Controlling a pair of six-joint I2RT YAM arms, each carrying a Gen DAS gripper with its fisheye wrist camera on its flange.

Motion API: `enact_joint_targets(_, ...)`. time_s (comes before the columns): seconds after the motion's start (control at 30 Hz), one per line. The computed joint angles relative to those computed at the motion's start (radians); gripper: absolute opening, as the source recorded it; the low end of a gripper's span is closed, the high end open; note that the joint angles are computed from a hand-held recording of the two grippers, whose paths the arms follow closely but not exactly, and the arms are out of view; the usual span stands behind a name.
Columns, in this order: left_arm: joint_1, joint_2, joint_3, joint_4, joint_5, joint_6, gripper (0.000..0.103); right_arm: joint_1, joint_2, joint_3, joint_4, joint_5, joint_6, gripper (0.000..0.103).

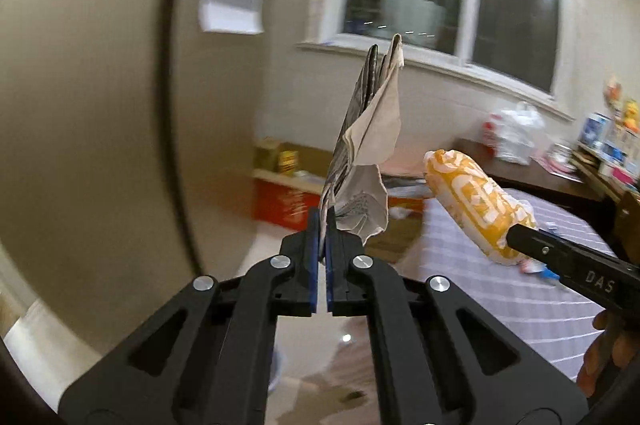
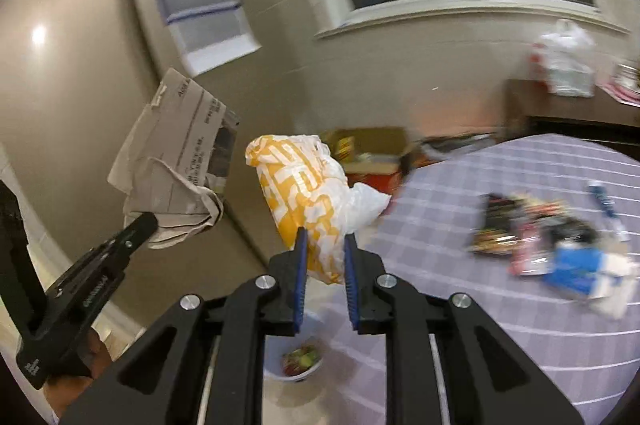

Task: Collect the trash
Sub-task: 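Carry the newspaper and yellow bag to the blue bin and release both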

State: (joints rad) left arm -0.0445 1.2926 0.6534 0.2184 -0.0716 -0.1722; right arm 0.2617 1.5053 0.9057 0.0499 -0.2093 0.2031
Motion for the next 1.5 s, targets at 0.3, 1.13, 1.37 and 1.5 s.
enact_joint_targets(0.3, 0.383, 0.185, -0.046, 0.086, 0.131, 0.106, 0.002, 0.304, 0.379, 0.254, 0.009, 0.094, 0.063, 0.017)
enact_joint_targets(1.13, 0.435, 0.644, 0.163, 0.057, 0.135, 0.137, 0.003, 0.425, 0.786, 0.553, -0.043, 0.229, 0.048, 0.069)
enact_joint_targets(1.37, 0.416, 0.668, 0.216, 0.023, 0.122, 0.128, 0.005, 0.416, 0.768, 0.521, -0.003, 0.238, 0.045, 0.069)
enact_joint_targets(1.5, 0.390, 0.690, 0.249, -0.026, 0.054, 0.125, 0.071, 0.409, 0.767, 0.514, 0.001, 0.236, 0.052, 0.069)
